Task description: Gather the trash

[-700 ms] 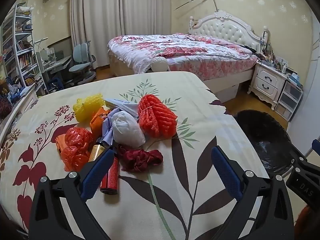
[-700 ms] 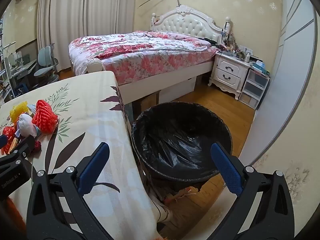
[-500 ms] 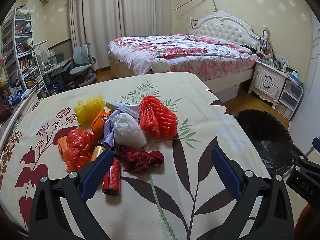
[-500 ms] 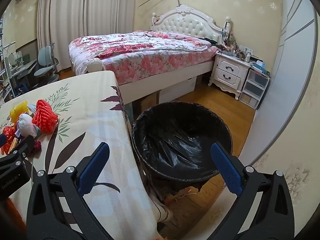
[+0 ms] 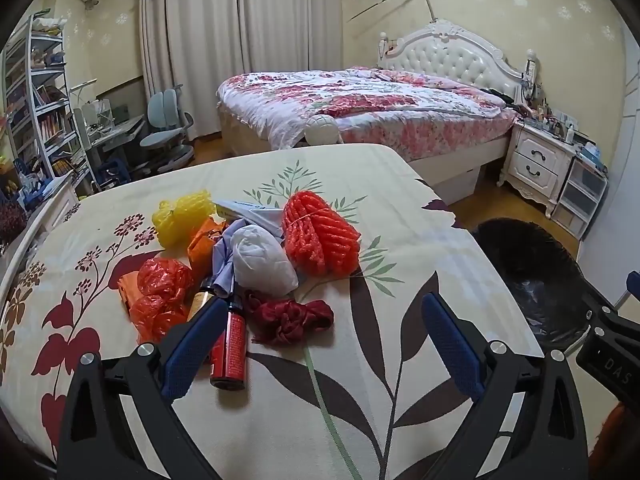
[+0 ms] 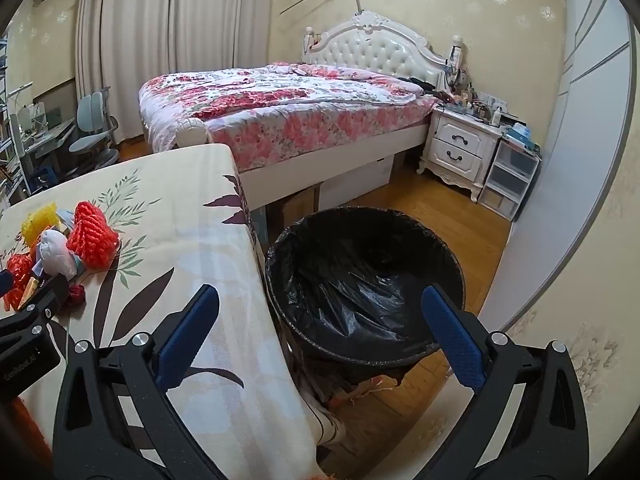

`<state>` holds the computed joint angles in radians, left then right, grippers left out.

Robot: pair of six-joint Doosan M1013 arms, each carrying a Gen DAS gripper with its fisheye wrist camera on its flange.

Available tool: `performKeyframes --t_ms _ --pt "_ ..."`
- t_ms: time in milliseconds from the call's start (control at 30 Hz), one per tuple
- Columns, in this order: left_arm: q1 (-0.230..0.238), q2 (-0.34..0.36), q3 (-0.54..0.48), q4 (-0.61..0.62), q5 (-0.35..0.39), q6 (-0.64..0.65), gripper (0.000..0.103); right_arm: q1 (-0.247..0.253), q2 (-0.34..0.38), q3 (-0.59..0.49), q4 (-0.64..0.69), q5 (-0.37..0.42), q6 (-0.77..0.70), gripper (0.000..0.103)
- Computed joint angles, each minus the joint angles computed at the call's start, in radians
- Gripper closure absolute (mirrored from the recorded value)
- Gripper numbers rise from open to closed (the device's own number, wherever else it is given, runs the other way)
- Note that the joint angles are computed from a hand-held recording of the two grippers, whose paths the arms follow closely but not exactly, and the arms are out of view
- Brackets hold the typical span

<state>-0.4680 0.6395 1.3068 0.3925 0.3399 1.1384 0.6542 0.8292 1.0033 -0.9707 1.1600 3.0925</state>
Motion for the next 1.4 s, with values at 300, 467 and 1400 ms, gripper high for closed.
performKeyframes --t_ms 300,467,1400 --pt "0.008 0.0 0.001 -0.004 -0.002 -0.001 0.008 0.001 0.005 -0.014 0.0 0.006 -0.008 0.004" --pt "0.009 0.0 -0.001 -0.014 0.001 0.007 0.008 0.001 0.007 -0.017 0.001 0.008 -0.012 0.004" --pt "0.014 -0.003 0.012 -0.02 -0.012 0.012 0.008 0.005 0.013 -0.044 -0.002 0.017 -0.021 0.004"
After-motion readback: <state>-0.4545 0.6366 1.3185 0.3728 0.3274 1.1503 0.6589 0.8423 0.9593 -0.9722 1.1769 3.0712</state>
